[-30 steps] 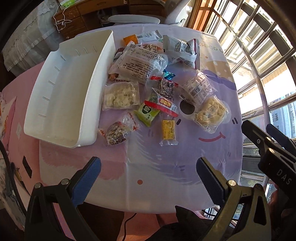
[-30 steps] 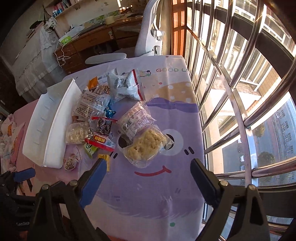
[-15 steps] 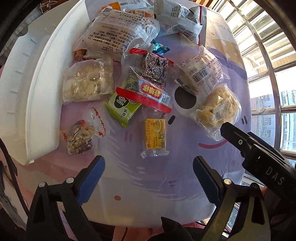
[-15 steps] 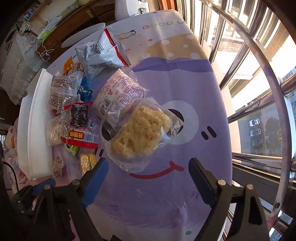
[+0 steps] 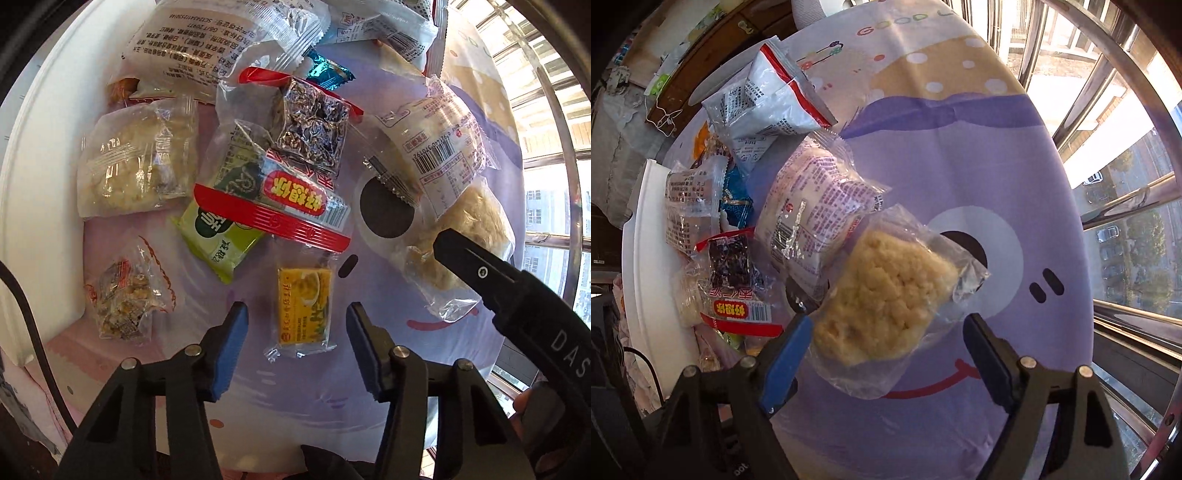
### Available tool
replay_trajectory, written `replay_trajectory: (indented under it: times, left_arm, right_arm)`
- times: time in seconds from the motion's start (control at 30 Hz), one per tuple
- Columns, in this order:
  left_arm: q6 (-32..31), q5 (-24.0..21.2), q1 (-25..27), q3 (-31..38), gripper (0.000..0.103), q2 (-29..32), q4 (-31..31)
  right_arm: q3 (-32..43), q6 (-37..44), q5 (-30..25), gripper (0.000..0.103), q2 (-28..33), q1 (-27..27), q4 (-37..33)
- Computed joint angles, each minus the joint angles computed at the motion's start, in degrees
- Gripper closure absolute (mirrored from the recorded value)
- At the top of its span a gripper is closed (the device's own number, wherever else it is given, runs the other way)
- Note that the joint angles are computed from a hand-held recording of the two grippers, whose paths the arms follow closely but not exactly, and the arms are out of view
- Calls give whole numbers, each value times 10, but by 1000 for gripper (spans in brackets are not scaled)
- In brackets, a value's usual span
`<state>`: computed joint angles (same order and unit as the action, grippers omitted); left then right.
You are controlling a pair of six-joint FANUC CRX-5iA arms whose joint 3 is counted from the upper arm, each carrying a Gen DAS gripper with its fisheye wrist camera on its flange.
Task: Organize snacks
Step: 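Grasp the small yellow packet with the left tool while the right tool grasps the puffed rice bag, then carry both snacks over the white tray and open both tools to drop them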
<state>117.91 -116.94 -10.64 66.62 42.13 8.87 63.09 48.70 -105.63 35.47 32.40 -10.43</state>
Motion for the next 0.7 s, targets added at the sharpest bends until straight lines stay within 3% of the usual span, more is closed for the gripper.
replay_trajectory:
  times: [0.17, 0.27, 0.33, 0.4, 0.43, 0.7]
  left_arm:
    - [15, -12, -4, 27, 71, 25, 9]
    - [16, 14, -5, -12, 75, 7, 9]
    - [15, 12, 1, -14, 77, 4, 11]
    - [17, 13, 3, -12, 77, 6, 14]
    - [17, 17, 3, -17, 77, 5, 14]
    - [5, 38, 18, -51, 78, -33, 13]
  right_arm:
    - [5, 5, 6, 19, 10, 1, 10]
    - [30, 8, -5, 23, 27, 6, 23]
    - [42, 10, -14, 29, 35, 10, 33]
    - [38, 14, -13, 45, 33, 13, 44]
    - [41, 14, -14, 47, 35, 13, 45]
    - [23, 13, -16, 50, 20, 8, 40]
